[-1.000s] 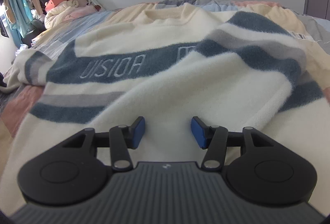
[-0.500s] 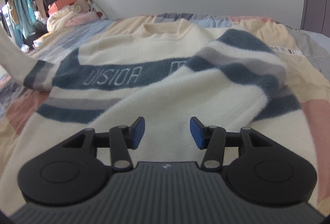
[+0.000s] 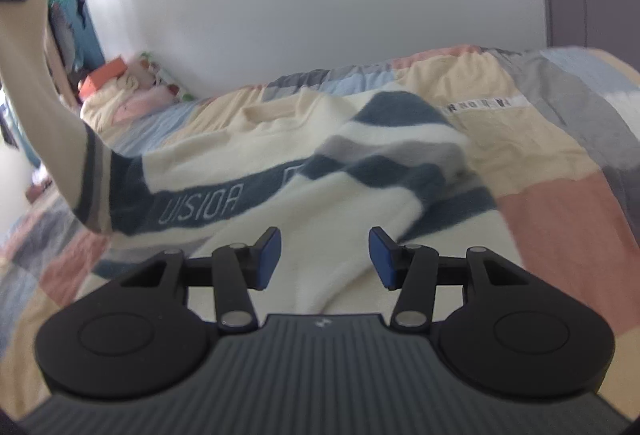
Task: Fold large clothes
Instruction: 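Lift the cuff with the left tool and lay it across the front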
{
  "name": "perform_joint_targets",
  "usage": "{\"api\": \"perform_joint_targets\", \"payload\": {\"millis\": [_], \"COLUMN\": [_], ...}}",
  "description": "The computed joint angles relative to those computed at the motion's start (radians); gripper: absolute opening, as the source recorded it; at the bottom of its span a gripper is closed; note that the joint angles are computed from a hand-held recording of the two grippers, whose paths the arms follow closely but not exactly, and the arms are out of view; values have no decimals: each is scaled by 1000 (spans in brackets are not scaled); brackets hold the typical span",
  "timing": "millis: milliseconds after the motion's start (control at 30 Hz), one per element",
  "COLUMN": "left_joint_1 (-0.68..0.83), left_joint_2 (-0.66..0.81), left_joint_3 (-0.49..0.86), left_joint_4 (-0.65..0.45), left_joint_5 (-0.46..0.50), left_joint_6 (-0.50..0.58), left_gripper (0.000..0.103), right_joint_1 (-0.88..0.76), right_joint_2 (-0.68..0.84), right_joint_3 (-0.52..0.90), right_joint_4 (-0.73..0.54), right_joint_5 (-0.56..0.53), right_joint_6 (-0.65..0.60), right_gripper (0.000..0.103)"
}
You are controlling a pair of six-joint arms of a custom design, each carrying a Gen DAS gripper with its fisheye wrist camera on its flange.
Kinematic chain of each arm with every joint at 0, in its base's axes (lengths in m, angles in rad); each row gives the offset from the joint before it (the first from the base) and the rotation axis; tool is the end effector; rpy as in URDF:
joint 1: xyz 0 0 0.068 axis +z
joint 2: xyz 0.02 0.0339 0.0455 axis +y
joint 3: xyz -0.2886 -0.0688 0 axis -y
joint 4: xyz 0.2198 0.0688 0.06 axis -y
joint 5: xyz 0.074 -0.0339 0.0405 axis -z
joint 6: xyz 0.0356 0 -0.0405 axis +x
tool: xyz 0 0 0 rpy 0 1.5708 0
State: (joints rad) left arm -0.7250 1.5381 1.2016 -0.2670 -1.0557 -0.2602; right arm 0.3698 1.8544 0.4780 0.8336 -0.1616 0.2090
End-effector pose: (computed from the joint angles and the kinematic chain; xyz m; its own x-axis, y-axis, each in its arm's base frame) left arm 0.2550 -0.1845 0.3341 -0.3566 0.1466 -0.9227 -0.3119 0.9123 0.2654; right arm 0.2735 0.1122 0.1301 -0.5718 -0.0020 -0.8204 -0.3747 0.8902 0.2590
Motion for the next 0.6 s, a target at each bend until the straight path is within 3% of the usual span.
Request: {"api": "perform_joint_targets", "payload": {"millis": [300, 367, 600], "left_joint_1": [-196, -210, -232], "left_joint_2": [411, 512, 649], "left_joint_3": [10, 26, -91], "left_joint_4": [161, 150, 342], "left_joint_5": [131, 175, 287], "left_joint_6": [-435, -542, -724], "left_gripper": [10, 10, 10], "right_joint_1": [-160, -199, -230], "right_joint_2": [-7, -3, -11], "right_joint_3": [-44, -57, -73], "right_joint_4": [47, 90, 107], "right_joint_5": [-47, -70, -97], "right_joint_6": [18, 23, -1], "right_gripper": [51, 51, 53]}}
